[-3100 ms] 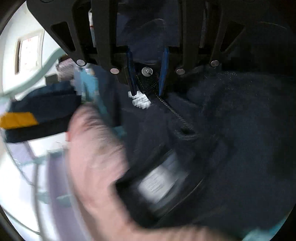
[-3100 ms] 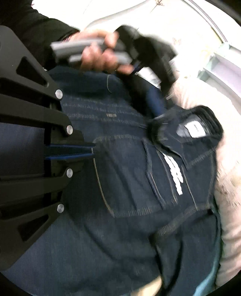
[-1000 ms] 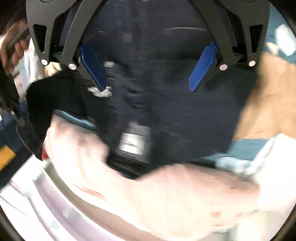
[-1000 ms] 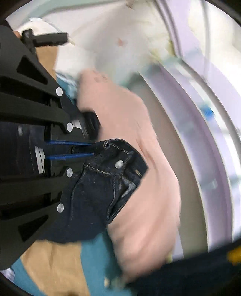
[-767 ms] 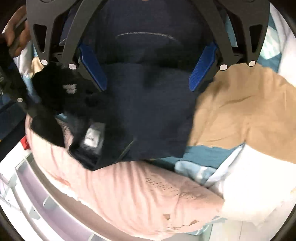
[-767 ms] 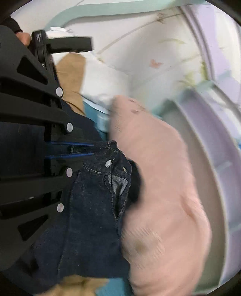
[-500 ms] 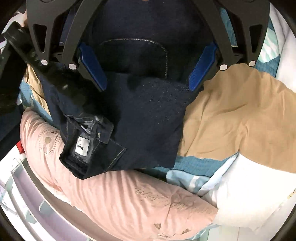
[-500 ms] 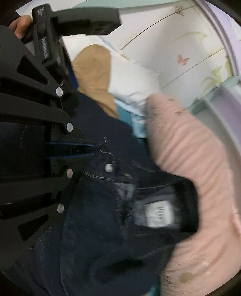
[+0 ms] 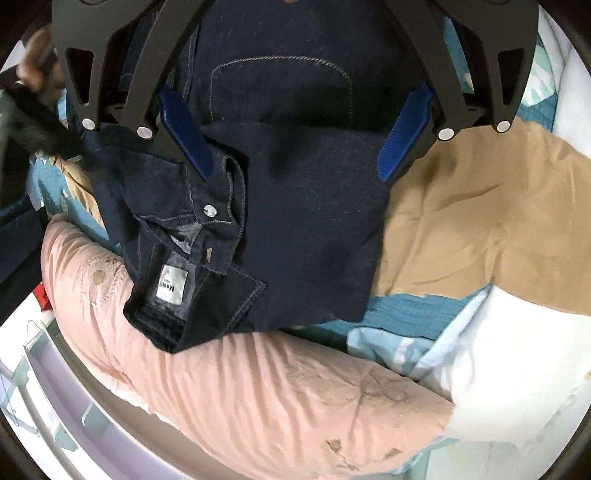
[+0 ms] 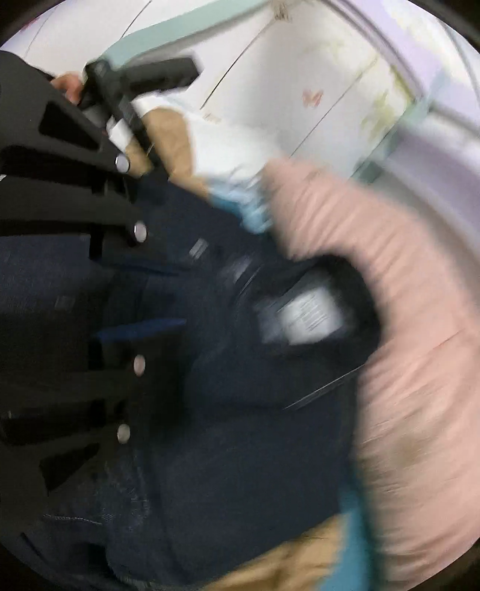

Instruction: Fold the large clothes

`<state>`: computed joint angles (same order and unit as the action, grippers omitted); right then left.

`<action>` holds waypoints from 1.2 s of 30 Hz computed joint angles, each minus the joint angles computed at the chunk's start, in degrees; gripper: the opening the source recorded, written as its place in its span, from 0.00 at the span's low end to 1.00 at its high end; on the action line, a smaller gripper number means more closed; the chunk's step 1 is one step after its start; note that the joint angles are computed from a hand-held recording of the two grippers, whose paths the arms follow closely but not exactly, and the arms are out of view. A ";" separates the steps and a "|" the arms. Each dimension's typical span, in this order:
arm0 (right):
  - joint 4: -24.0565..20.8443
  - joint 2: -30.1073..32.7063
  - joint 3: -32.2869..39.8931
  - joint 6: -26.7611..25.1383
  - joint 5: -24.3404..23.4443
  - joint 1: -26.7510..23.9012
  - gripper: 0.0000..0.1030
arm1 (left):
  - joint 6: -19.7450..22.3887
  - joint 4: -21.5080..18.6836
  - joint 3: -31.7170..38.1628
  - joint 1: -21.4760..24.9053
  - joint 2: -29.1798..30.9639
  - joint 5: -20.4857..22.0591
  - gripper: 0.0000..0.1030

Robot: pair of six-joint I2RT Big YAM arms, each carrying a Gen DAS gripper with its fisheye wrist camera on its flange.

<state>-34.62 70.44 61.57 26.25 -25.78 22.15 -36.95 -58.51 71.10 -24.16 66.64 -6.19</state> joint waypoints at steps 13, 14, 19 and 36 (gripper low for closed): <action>-9.35 4.29 9.01 -9.44 0.79 -14.03 0.33 | 2.98 -2.46 6.94 7.16 7.63 8.45 0.88; -11.92 6.20 11.05 -10.09 1.67 -15.58 0.34 | 3.75 -2.86 7.45 8.05 8.40 8.82 0.88; -14.10 12.40 16.06 -8.37 -2.43 -19.82 0.35 | 5.69 -5.11 10.17 11.97 12.57 10.58 0.88; -14.39 22.44 22.75 -7.38 -2.32 -20.08 0.54 | -0.90 -0.59 12.30 17.56 18.95 17.35 0.88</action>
<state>-49.00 92.88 84.32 18.87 -28.10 2.07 -37.85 -59.10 83.40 -6.60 85.59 11.16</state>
